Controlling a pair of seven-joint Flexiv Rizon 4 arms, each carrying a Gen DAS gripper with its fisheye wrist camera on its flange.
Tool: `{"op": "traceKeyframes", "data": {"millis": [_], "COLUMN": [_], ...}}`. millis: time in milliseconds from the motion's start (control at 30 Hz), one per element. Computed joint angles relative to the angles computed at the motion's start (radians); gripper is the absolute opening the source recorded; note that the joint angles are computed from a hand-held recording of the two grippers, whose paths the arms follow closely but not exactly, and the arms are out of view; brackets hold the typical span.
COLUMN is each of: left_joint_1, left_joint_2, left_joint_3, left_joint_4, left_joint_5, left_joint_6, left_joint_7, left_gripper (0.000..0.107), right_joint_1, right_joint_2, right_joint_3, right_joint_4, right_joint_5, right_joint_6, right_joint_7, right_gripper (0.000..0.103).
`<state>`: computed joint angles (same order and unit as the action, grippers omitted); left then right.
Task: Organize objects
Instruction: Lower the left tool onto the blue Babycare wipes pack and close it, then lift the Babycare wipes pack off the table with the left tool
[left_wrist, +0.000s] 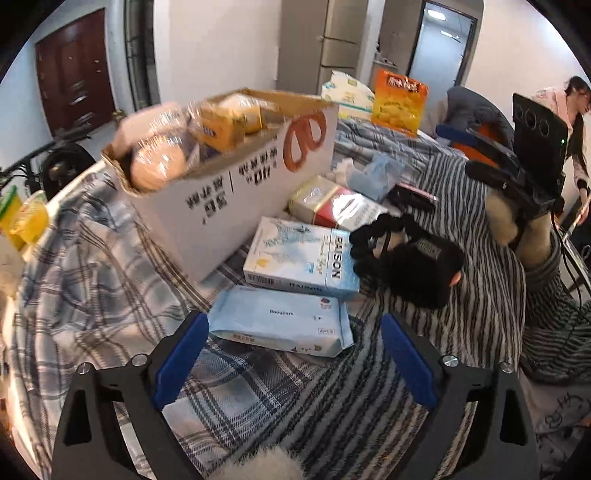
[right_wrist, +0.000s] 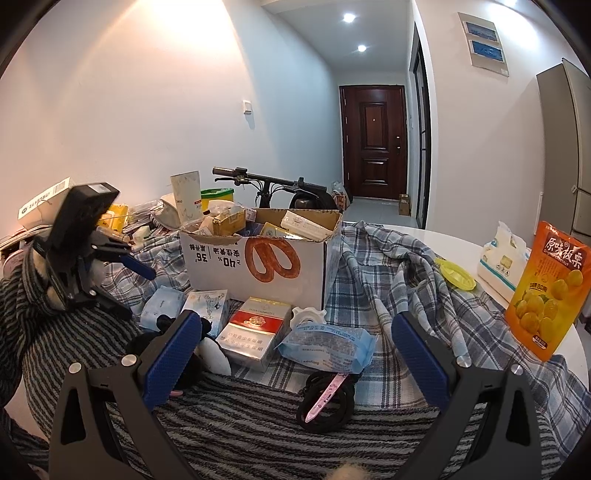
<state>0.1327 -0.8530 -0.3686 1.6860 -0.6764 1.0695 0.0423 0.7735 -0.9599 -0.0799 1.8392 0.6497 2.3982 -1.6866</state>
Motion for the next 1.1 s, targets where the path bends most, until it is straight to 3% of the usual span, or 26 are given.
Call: {"op": "traceKeyframes", "data": {"millis": [200, 333, 500, 633, 867, 1000, 1033, 1100], "left_joint_1": [-0.055, -0.063, -0.078, -0.069, -0.084, -0.087, -0.08, -0.058], "left_joint_2": [-0.031, -0.035, -0.059, -0.071, -0.098, -0.098, -0.095, -0.087], "left_joint_3": [0.066, 0.062, 0.089, 0.07, 0.097, 0.093, 0.082, 0.045], "left_joint_4": [-0.063, -0.048, -0.101, -0.107, -0.167, -0.154, -0.141, -0.102], "left_joint_5": [0.09, 0.13, 0.17, 0.169, 0.194, 0.206, 0.206, 0.195], "left_joint_6": [-0.032, 0.022, -0.027, 0.002, -0.065, -0.031, -0.017, 0.041], "left_joint_7": [-0.045, -0.037, -0.095, -0.104, -0.178, -0.18, -0.166, -0.126], "left_gripper": [0.103, 0.103, 0.103, 0.103, 0.103, 0.102, 0.095, 0.091], "right_joint_1": [-0.002, -0.002, -0.003, -0.005, -0.003, -0.004, -0.004, -0.005], "right_joint_2": [0.0, -0.001, -0.002, -0.002, -0.002, -0.002, -0.002, -0.002], "right_joint_3": [0.002, 0.002, 0.002, 0.003, 0.003, 0.003, 0.004, 0.004], "right_joint_4": [-0.001, -0.001, -0.002, -0.002, -0.002, -0.002, -0.001, -0.002], "right_joint_5": [-0.003, -0.004, -0.006, -0.007, -0.006, -0.006, -0.006, -0.007], "right_joint_6": [-0.002, -0.001, 0.001, 0.002, 0.002, 0.002, 0.002, 0.003], "right_joint_7": [0.0, 0.0, 0.0, 0.001, 0.0, -0.001, -0.001, 0.0], "right_gripper": [0.103, 0.103, 0.103, 0.103, 0.103, 0.103, 0.103, 0.103]}}
